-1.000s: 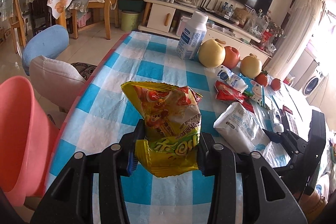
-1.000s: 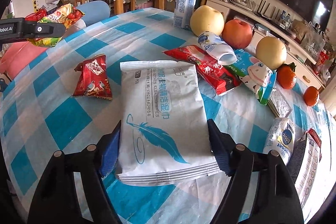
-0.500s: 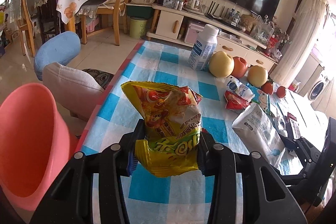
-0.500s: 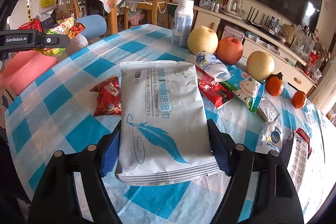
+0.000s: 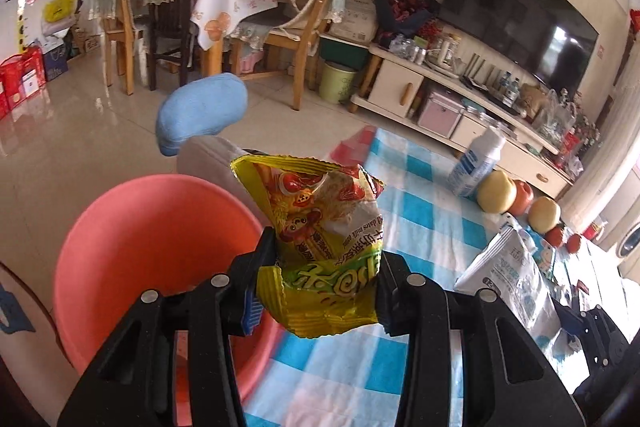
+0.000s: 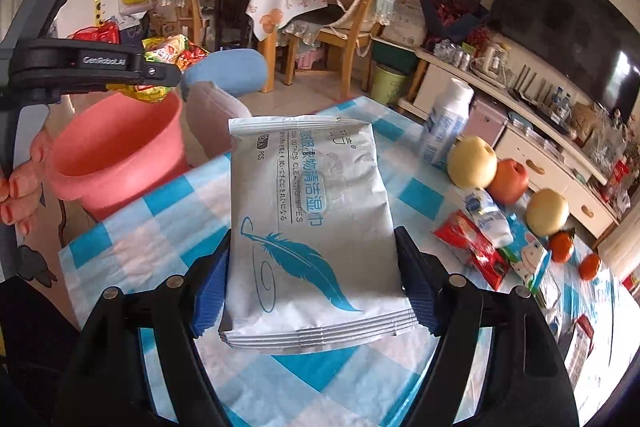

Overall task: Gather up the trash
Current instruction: 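Carry the chip bag and wipes packet over the pink bucket and release both, then bring both open tools back over the table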

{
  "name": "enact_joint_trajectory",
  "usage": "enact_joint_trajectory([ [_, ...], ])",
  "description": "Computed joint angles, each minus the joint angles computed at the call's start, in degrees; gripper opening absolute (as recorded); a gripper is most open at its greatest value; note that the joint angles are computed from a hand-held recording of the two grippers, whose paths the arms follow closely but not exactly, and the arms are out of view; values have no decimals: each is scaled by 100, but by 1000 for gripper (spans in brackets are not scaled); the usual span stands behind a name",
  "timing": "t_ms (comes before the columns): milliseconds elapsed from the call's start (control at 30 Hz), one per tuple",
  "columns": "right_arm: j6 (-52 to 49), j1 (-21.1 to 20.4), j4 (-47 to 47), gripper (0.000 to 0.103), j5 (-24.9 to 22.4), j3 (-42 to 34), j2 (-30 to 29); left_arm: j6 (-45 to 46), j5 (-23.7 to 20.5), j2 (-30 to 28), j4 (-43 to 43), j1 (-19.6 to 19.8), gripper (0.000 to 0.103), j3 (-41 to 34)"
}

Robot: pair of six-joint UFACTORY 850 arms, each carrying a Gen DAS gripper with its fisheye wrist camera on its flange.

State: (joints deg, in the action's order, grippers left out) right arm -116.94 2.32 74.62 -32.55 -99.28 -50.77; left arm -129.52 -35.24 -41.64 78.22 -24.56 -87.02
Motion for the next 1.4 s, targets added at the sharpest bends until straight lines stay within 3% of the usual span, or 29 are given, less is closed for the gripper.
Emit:
enact_joint_trajectory([
  [233, -639, 600, -11, 76, -61, 324, 329, -585, -245, 523, -220, 278, 45, 844],
  [533, -730, 1305, -668, 76, 152, 325, 255, -408, -437, 768, -791, 517, 48, 1210],
  [600, -812, 1418, -739, 77, 251, 362, 230, -338, -479, 779, -969, 528, 56, 1228],
  [667, -712, 1510, -990, 78, 212, 306, 153, -314, -632, 753, -1121, 513, 82, 1180],
  [733, -1439, 1556, -377, 85, 350, 497, 200, -290, -817, 739, -1226, 508, 85, 1152],
  [800, -2168, 1581, 329, 92, 500, 766, 311, -225, -907, 727, -1357, 519, 90, 1128],
  [967, -2368, 1445, 855, 93, 415, 984, 424, -332, -894, 738, -1371, 529, 90, 1150],
  [1233, -1230, 1004, 850, 94, -115, 983, 548, -30, -985, 574, -1489, 472, 92, 893],
  [1400, -1082, 753, 952, 94, -82, 1044, 601, 167, -1040, 474, -1455, 426, 92, 720],
])
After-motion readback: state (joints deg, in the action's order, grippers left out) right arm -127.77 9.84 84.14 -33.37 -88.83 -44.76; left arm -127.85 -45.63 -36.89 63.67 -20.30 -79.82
